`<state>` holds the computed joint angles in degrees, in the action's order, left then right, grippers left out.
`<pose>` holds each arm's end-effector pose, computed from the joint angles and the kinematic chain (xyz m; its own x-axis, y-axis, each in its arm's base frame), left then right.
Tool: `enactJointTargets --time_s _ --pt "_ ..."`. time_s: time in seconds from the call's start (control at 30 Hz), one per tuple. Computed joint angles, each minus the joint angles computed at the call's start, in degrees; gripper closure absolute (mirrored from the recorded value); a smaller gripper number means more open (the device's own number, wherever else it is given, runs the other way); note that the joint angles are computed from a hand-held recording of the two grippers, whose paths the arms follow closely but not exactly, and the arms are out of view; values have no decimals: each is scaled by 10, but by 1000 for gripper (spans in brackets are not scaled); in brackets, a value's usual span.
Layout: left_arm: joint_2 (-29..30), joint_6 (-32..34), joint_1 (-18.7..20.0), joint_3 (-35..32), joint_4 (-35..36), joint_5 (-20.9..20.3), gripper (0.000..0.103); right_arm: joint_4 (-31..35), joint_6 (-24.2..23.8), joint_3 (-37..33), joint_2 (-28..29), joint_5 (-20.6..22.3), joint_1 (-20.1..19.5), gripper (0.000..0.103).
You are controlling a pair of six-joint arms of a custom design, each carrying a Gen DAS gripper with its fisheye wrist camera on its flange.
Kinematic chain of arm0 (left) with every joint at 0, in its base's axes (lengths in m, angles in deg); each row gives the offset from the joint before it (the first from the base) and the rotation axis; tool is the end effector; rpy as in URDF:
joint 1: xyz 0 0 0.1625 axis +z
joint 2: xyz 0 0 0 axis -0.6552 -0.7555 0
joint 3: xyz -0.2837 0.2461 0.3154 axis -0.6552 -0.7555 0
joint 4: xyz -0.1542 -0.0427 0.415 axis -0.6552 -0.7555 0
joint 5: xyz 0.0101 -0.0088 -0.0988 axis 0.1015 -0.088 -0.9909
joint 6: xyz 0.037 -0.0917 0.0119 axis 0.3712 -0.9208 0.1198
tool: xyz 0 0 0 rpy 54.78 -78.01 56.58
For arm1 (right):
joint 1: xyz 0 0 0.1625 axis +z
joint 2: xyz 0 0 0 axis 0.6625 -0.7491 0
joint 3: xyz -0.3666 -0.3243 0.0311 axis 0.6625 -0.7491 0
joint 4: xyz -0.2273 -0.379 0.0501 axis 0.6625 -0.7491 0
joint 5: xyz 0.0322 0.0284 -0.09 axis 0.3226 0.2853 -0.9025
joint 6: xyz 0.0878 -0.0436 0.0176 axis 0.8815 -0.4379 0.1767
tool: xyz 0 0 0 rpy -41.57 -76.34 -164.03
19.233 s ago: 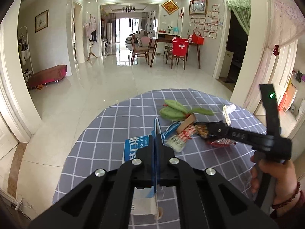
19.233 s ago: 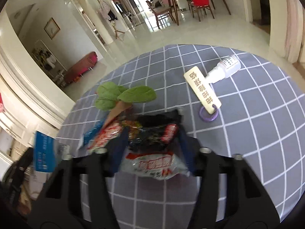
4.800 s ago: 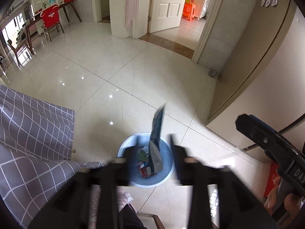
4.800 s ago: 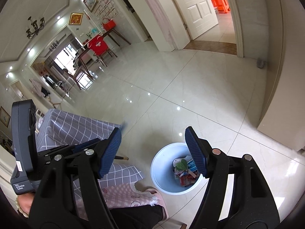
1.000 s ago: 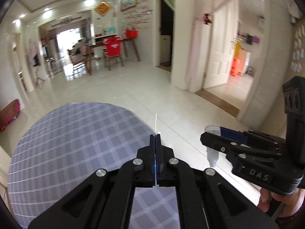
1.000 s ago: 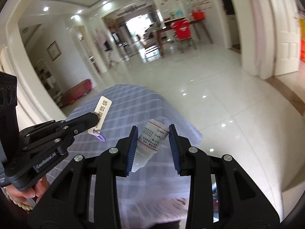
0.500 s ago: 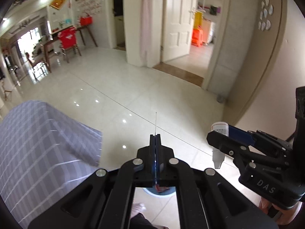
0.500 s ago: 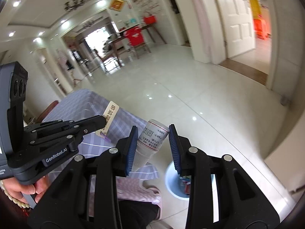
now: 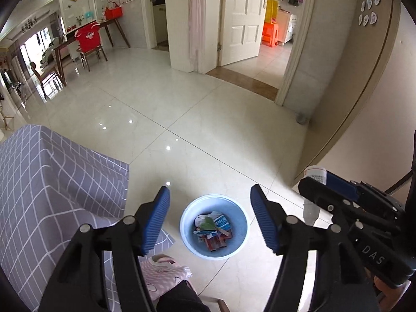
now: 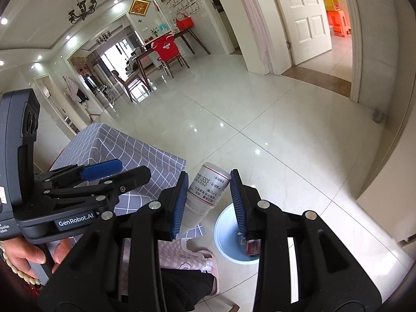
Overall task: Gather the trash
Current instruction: 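Carry the tag and bottle over the blue basin and open both tools, then pull both open tools back from the basin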
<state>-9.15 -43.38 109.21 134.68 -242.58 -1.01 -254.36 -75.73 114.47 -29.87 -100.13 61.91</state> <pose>-0.1063 -0.7442 0.1689 -0.5519 0.6470 -0.5261 0.7798 0.6240 -0.0507 0.2196 -0.5886 0.0514 -0.9091 0.2532 0.3309 -0.1368 0.5688 -0.8110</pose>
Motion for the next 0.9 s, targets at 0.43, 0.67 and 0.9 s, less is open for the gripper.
enactJointTargets --time_s 0.43,0.67,0.9 --pt "-14 -14 12 -4 -16 12 33 28 -18 -33 9 8 2 70" --pt "-22 -21 20 -15 -20 22 28 36 -34 -55 20 -1 1 52" --pt "-44 0 14 12 -84 56 25 34 -35 -59 30 -13 9 45"
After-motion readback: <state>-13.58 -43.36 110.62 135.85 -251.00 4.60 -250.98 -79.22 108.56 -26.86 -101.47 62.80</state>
